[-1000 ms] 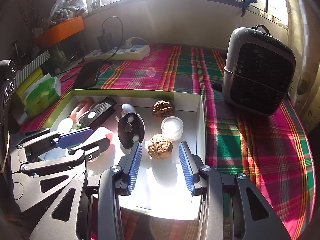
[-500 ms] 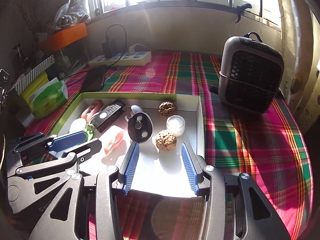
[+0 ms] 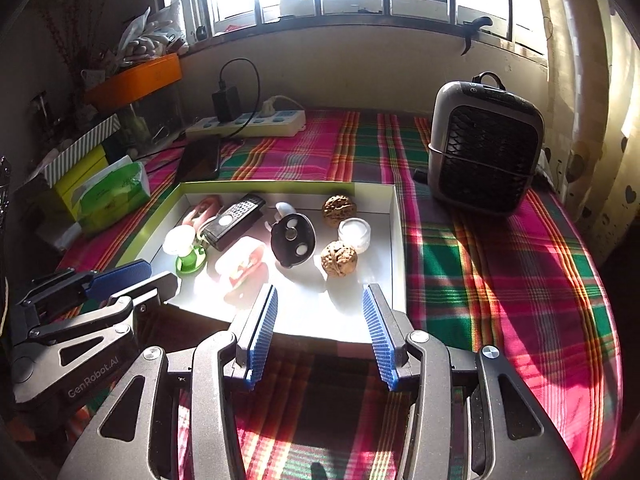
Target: Organize objects
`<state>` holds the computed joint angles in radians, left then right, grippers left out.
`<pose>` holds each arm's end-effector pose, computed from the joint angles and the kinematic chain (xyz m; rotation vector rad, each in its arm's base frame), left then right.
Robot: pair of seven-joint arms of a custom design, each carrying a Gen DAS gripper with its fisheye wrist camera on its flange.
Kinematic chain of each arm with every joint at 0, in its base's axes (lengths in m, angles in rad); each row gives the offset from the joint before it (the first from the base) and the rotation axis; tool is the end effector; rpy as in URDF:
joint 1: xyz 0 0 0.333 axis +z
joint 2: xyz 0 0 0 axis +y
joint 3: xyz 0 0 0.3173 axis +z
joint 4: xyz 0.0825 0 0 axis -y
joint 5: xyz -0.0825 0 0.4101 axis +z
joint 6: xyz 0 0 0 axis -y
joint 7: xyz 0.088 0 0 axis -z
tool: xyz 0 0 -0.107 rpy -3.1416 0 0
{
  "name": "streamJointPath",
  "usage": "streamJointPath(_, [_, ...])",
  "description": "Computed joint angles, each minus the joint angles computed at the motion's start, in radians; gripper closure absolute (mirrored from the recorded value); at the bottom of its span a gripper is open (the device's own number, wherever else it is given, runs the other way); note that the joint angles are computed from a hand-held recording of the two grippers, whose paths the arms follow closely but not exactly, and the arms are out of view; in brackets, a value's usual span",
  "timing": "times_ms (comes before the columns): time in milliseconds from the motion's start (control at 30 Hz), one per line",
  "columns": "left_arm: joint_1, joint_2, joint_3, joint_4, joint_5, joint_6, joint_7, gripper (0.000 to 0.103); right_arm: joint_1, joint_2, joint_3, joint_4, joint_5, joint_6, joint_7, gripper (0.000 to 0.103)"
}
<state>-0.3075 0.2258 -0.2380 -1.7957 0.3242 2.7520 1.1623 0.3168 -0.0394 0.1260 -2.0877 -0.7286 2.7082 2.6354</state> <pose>0.5911 -0.3589 0.5012 -1.4811 2.1484 -0.8830 0.5347 0.2801 0.4993 -1.6861 1.7782 -0.6867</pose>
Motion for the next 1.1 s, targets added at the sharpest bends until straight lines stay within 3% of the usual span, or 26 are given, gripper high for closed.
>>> streamJointPath(233, [-0.007, -0.059, 0.022, -0.077, 0.079, 0.018, -0.079, 0.075, -0.003, -0.035, 0.017, -0.037, -0.024, -0.013, 0.043, 0.056])
streamJointPath(367, [0.010, -0.085, 0.010, -0.118, 0.049, 0.019, -0.069, 0.075, -0.010, -0.059, 0.032, -0.062, -0.038, -0.015, 0.065, 0.051])
streamJointPath(1100, [0.018, -0.147, -0.001, -0.231, 0.066, -0.016, -0.122, 0.075, -0.019, -0.110, 0.070, -0.155, 0.049, -0.094, 0.058, 0.050])
